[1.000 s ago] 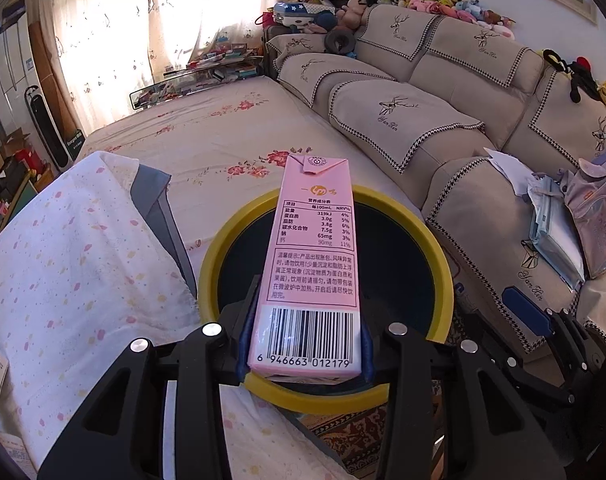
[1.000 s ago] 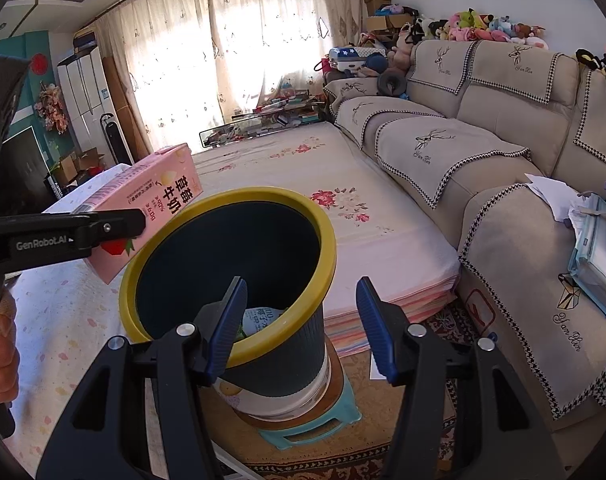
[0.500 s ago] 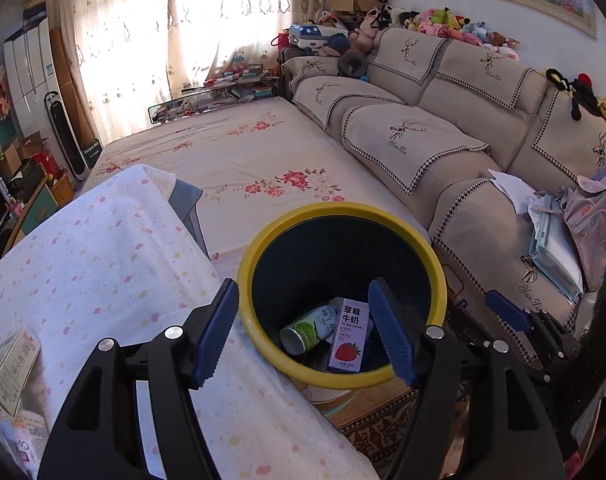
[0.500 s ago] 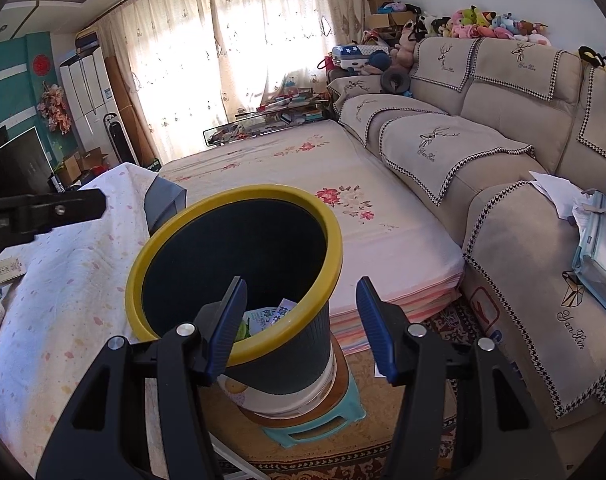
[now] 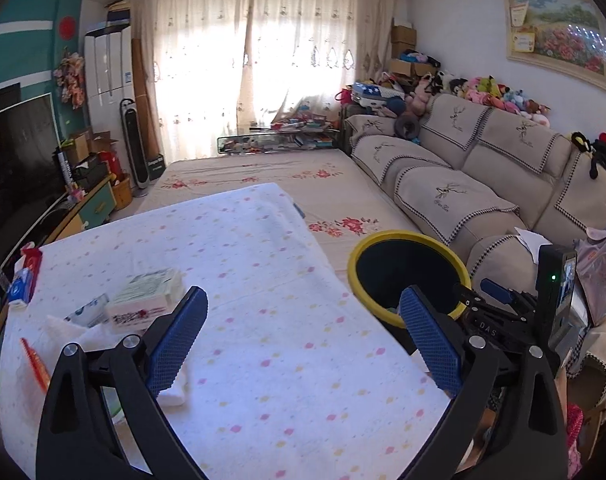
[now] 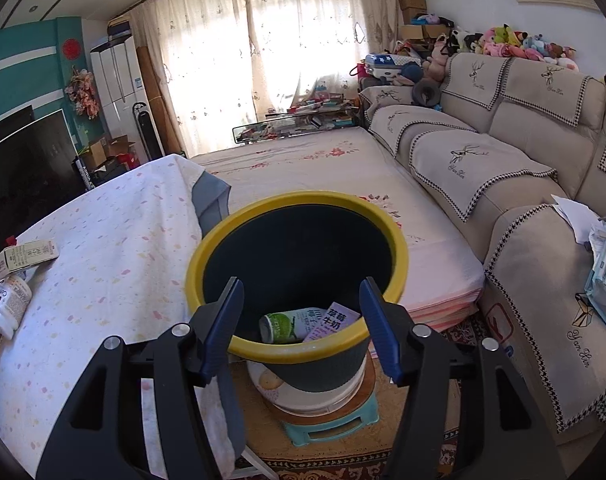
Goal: Collect trash
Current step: 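Move the right gripper back toward the white supplement bottle and box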
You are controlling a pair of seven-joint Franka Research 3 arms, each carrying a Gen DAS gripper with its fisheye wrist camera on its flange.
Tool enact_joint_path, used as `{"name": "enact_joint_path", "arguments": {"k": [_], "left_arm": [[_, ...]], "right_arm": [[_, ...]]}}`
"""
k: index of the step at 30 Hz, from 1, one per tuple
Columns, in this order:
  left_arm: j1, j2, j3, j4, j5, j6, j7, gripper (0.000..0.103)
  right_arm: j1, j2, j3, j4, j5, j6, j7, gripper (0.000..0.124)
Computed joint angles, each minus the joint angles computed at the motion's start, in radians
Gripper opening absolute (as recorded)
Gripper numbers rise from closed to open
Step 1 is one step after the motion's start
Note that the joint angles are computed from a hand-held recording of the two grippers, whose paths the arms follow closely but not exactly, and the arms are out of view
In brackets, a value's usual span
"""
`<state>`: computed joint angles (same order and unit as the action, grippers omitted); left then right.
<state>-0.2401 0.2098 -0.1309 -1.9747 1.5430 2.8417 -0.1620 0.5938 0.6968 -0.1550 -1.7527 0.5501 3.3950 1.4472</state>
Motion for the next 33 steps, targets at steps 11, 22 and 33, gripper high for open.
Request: {"name": "enact_joint_path", "arguments": {"k": [11, 22, 33], "left_arm": [[0.139, -0.436, -0.019, -0.486, 0.126, -0.098, -0.291, 0.098], [0.252, -0.685, -0.005, -0.72, 0.106, -0.1, -0.367, 0.098], [0.273, -0.696, 0.0, -0.741, 0.129, -0.084, -0.39, 0.098]], "right_arm": [[0.114, -0.021, -0.03, 0.05, -0.06, -0.071, -0.018, 0.061], [0.02, -0.031, 0.206, 0.147, -0.23, -0.163, -0.038, 0.064], [0.096, 0.207, 0.216, 0.595, -0.351, -0.437, 0.017, 0.064]]}}
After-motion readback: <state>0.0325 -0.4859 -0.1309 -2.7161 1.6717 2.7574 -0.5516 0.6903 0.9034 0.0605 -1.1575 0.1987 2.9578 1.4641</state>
